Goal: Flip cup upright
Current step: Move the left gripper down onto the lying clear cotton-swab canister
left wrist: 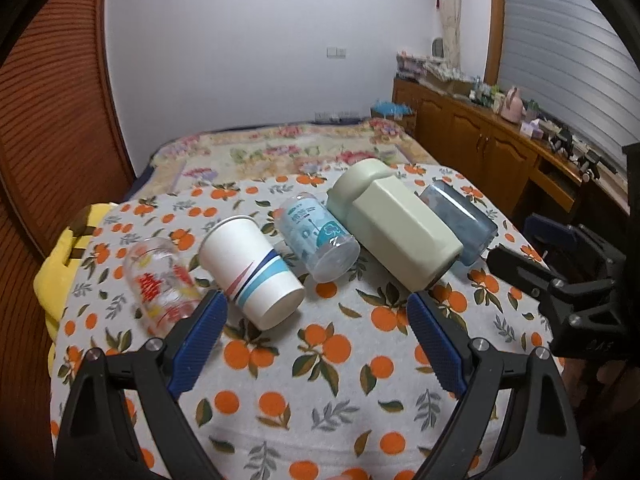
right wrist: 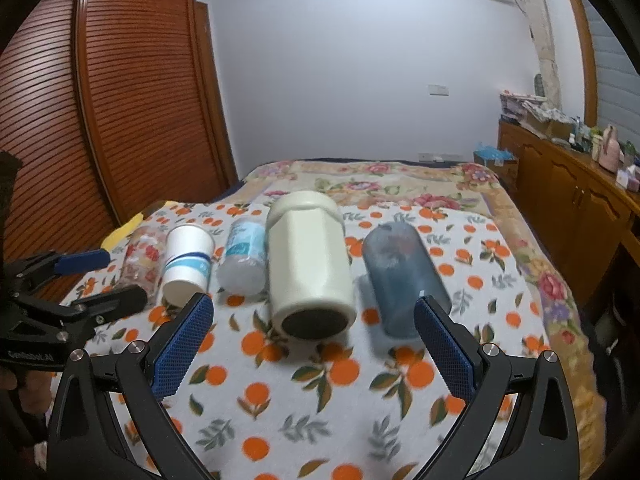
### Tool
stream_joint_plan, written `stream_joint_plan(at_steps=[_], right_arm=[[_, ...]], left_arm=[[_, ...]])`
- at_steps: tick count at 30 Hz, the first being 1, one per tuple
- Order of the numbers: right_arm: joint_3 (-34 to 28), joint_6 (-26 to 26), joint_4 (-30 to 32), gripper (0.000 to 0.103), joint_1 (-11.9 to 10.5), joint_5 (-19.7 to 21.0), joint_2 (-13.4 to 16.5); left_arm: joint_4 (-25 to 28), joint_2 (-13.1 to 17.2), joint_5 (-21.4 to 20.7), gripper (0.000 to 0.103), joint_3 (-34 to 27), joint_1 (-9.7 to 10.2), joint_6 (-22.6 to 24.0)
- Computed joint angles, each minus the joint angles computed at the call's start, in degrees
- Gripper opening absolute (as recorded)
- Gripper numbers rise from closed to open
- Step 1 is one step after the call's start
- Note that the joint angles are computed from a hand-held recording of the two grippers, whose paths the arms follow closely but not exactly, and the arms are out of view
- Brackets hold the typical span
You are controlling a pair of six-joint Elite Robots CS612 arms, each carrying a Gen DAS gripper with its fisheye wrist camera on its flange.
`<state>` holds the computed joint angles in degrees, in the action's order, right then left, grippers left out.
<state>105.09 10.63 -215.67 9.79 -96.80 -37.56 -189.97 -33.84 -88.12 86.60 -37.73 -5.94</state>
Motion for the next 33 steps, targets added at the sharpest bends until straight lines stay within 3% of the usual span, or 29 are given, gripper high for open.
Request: stream_joint_plan(at_steps=[8, 12, 17, 21, 23, 33], right_arm=[[-3.0, -3.0, 3.4, 0.102, -2.0, 3.3, 0.4], [-4.4, -3.3, 5.3, 0.102, -2.6, 4.6, 0.7], [-6.0, -4.0, 6.9, 0.102, -2.9, 5.4, 1.0], [-6.8, -4.6, 7.3, 0.102, -2.9, 5.1, 1.1], [-7.1, -4.9, 7.5, 0.102, -2.9, 4.9, 1.2], [-7.4, -4.7, 7.7, 0.102, -3.1, 4.7, 1.2]], left_arm=[[10.1, 1.6, -4.6, 0.086, -6.5, 1.22, -1.3], [13.7, 2.3, -4.3, 0.082, -9.2, 1.34, -0.8], [19.6, 3.5, -5.4, 0.066, -13.1, 1.62, -0.5], [24.1, 4.3, -7.3, 0.063, -15.8, 1.82, -1.0], [26.3, 4.7, -7.1, 0.057, -17.2, 1.74, -1.3], [33.8, 6.7, -8.1, 0.056, -21.9, 1.79, -3.4]])
